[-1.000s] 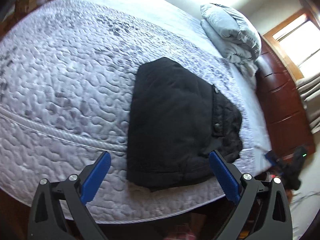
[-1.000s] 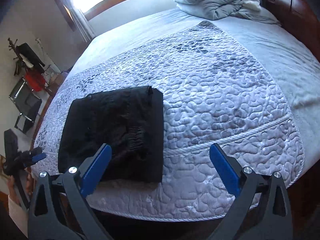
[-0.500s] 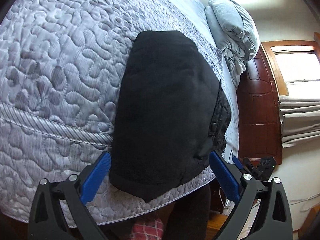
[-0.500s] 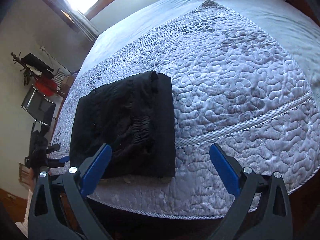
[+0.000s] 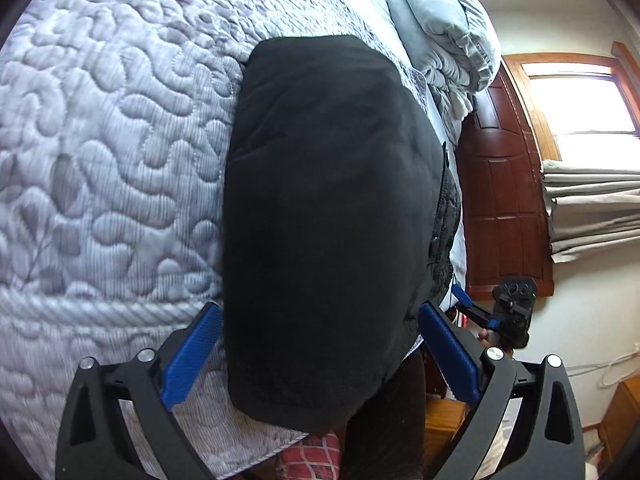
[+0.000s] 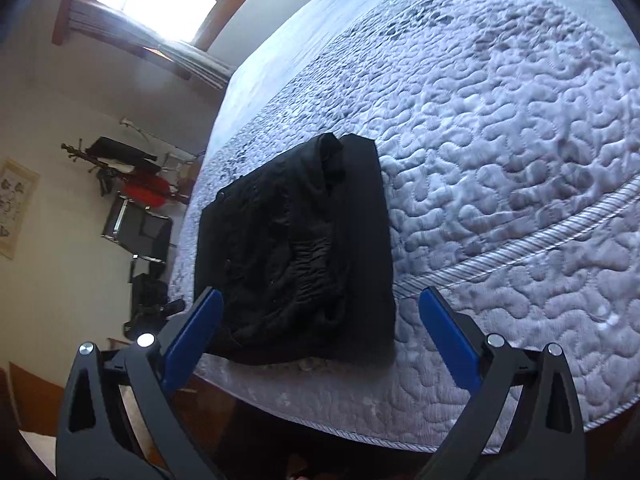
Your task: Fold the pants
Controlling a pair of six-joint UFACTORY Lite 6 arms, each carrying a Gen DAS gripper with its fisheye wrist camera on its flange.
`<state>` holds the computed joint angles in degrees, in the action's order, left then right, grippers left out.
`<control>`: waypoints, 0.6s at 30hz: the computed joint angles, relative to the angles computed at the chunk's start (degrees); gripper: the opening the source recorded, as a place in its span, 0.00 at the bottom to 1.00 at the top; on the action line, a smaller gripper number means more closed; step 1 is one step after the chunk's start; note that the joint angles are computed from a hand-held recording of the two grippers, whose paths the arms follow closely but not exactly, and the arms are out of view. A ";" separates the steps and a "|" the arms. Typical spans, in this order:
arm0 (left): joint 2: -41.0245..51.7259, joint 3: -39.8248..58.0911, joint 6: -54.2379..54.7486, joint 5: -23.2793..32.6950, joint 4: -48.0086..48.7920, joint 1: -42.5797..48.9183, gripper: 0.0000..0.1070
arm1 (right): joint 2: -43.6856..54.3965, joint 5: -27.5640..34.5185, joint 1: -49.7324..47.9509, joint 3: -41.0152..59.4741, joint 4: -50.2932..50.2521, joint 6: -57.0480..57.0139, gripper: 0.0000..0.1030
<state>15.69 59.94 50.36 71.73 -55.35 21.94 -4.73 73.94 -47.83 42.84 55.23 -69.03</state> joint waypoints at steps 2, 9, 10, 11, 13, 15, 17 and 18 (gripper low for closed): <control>2.46 1.78 -0.09 -0.10 0.22 -0.56 0.93 | 4.55 1.04 0.87 2.08 0.55 -0.35 0.96; 10.29 7.56 0.77 2.25 -0.74 -2.93 0.93 | 17.95 -1.22 6.90 9.39 -0.40 -0.62 0.96; 11.16 8.27 0.66 2.54 -0.95 -3.60 0.93 | 20.28 -0.86 7.52 10.58 -0.20 -0.33 0.96; 12.05 9.06 0.50 2.57 -1.03 -4.13 0.93 | 22.40 -0.24 8.01 11.71 0.07 -0.06 0.96; 13.41 10.07 0.36 2.86 -1.27 -4.94 0.93 | 26.74 1.82 8.97 13.92 0.85 -0.55 0.96; 14.59 11.15 0.10 3.53 -1.34 -5.44 0.93 | 29.28 1.47 10.82 15.46 1.34 -0.48 0.96; 16.13 12.74 -0.39 4.22 -1.38 -6.22 0.93 | 31.27 1.89 12.39 16.86 1.54 -0.70 0.96; 16.85 13.46 -0.46 4.78 -1.27 -6.30 0.93 | 32.04 1.96 13.22 17.24 1.56 -0.87 0.96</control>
